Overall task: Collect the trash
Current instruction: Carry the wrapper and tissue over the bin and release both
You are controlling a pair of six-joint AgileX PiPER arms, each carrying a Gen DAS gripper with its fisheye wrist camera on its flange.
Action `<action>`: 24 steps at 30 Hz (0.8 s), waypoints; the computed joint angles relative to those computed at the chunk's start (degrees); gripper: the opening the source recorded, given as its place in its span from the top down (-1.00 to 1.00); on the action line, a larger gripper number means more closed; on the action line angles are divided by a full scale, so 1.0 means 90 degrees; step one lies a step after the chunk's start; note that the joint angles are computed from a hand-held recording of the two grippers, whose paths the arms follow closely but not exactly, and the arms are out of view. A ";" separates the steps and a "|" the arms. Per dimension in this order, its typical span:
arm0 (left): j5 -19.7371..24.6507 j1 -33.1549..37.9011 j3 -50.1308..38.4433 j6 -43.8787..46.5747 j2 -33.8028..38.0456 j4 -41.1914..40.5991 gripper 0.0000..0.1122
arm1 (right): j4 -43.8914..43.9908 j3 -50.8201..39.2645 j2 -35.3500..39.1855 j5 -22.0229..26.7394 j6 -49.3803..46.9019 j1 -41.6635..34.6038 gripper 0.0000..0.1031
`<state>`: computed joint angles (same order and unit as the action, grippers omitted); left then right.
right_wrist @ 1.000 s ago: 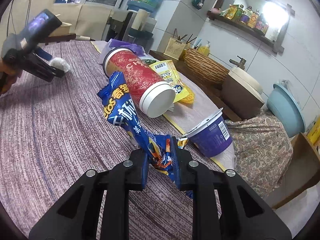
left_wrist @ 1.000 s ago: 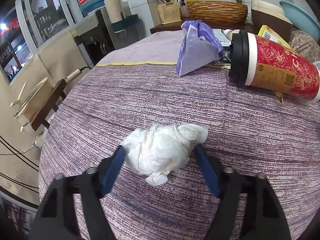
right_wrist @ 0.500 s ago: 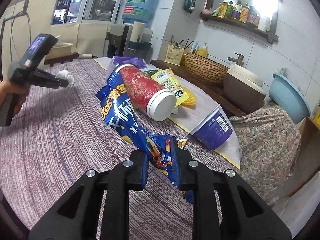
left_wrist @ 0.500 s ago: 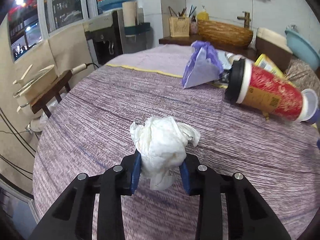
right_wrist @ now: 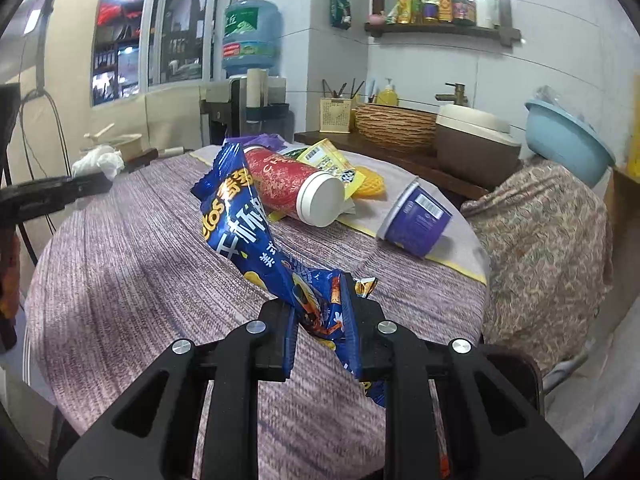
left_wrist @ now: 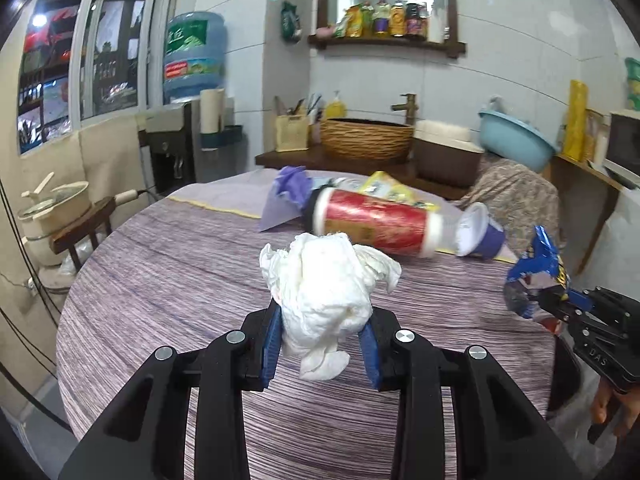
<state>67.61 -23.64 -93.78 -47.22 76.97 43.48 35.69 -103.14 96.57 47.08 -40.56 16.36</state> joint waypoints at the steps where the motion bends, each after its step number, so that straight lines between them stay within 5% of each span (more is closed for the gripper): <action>1: 0.0023 -0.0297 -0.0009 -0.0139 0.0069 0.0177 0.40 | 0.0169 0.0180 -0.0125 -0.0025 -0.0079 -0.0108 0.60; 7: -0.0584 -0.0990 -0.0364 -0.0481 0.0636 -0.0202 0.40 | 0.1120 0.1128 -0.0812 -0.0081 -0.0603 -0.1154 0.60; 12: -0.1174 -0.1158 -0.1104 -0.0148 0.1494 -0.0865 0.40 | 0.0982 0.1343 -0.0857 -0.0307 -0.0597 -0.1958 0.60; 19: -0.1248 -0.1480 -0.2944 0.0800 0.3140 -0.1800 0.40 | -0.0023 0.0943 0.0275 -0.0552 0.0315 -0.2687 0.59; 24: -0.0858 -0.1509 -0.4309 0.1473 0.4322 -0.2542 0.40 | -0.0286 0.0355 0.1537 -0.0005 0.0896 -0.2944 0.59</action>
